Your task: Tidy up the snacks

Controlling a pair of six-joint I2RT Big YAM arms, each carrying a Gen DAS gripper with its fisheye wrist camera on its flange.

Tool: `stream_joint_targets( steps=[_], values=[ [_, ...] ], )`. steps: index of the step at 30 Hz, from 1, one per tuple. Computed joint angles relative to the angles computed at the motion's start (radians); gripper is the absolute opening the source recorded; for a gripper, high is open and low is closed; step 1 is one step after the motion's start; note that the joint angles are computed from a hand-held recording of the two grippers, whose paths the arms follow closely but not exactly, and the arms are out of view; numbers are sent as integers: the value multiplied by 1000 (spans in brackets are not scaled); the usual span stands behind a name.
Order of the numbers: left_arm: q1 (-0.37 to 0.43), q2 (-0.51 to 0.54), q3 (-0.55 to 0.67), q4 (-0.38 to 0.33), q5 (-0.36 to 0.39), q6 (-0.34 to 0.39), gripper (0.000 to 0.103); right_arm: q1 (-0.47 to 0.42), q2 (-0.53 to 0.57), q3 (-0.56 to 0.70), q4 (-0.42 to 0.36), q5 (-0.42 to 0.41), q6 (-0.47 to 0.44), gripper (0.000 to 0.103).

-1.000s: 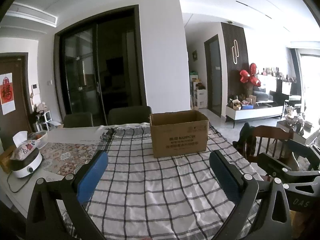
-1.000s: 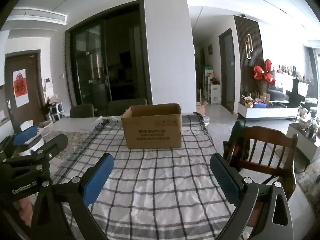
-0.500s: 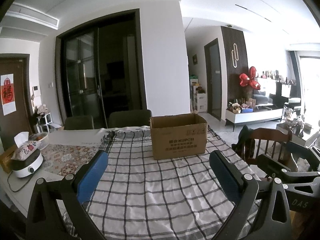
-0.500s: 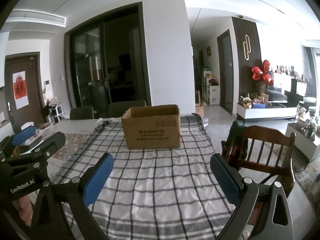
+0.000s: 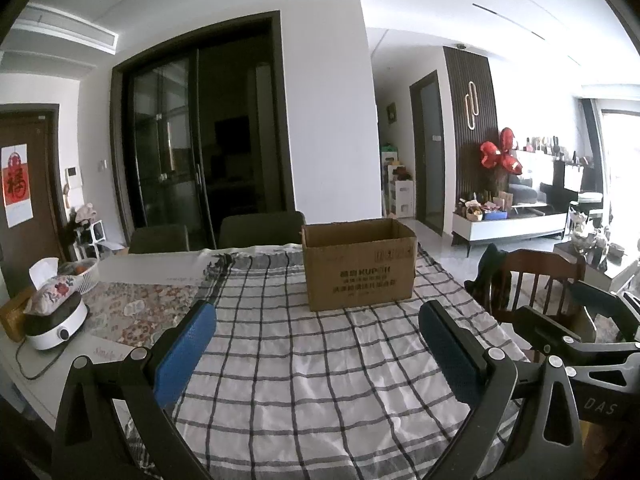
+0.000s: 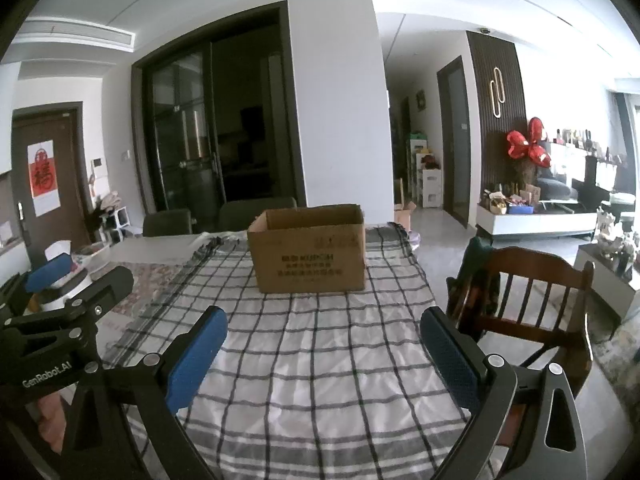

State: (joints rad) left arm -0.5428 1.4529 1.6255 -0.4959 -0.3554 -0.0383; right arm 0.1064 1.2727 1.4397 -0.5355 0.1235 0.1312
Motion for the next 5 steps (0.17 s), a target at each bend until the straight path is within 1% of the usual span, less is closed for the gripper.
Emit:
stream_joint_targets(
  steps=[5],
  values=[
    [1,3,0,-2,-3,0,103,3,1,-5,-2,2,3,98]
  ],
)
